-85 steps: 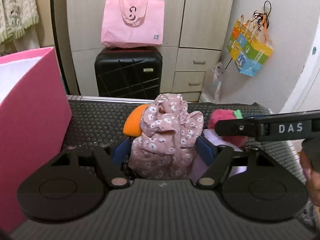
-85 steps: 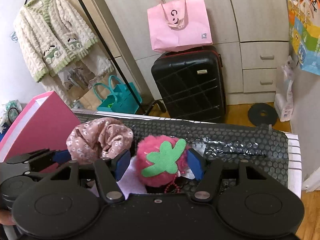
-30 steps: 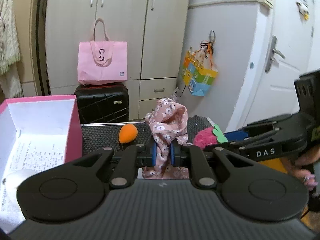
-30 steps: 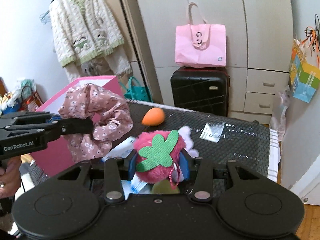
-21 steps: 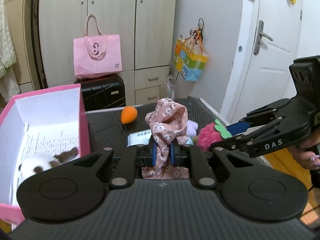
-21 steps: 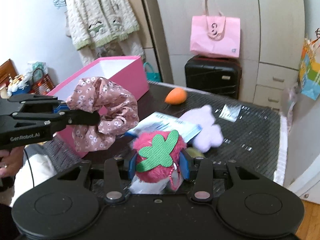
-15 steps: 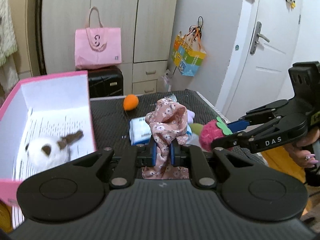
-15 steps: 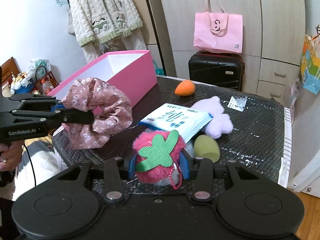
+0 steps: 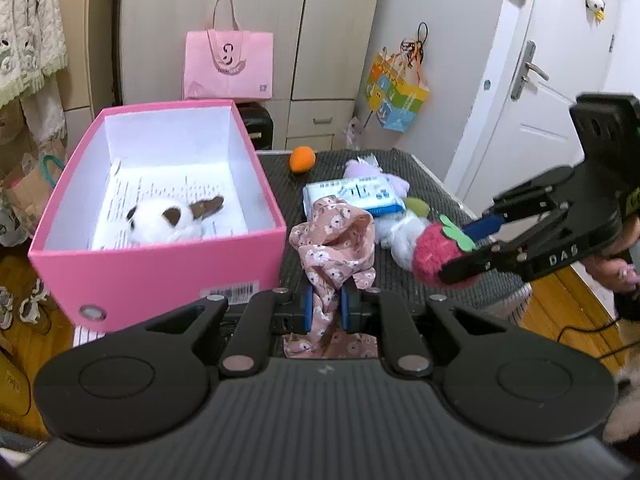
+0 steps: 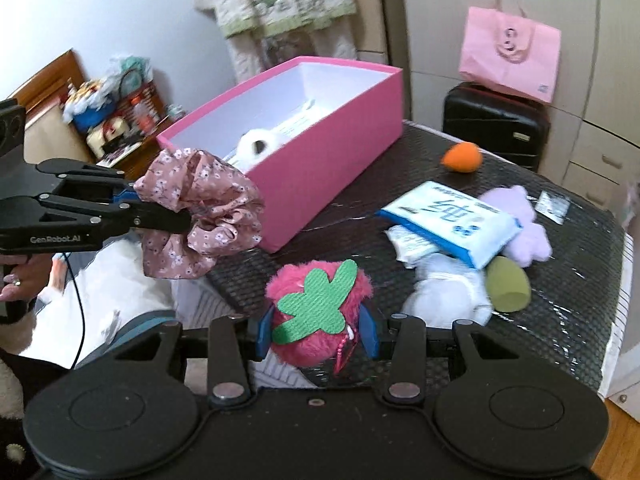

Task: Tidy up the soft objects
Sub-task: 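Carry the scrunchie and strawberry plush with both grippers over the pink box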

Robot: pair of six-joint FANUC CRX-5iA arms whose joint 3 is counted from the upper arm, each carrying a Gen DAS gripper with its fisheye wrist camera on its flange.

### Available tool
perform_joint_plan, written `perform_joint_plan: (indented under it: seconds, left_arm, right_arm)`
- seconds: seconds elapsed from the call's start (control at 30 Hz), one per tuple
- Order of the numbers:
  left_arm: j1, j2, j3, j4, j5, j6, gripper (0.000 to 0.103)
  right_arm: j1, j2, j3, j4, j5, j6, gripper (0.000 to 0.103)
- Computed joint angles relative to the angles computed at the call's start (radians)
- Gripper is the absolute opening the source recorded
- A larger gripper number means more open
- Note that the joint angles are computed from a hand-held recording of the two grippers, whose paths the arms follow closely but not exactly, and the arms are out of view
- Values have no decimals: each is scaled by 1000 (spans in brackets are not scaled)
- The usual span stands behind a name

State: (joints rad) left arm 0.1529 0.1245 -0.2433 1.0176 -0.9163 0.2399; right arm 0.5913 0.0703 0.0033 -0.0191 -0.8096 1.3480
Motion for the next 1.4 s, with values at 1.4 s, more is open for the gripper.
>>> perform_joint_plan:
  seconds: [1.4]
  left_arm:
    - [-12, 432, 666, -206, 49, 274, 12]
  right_arm:
    - [-20, 572, 790, 44, -72, 85, 48]
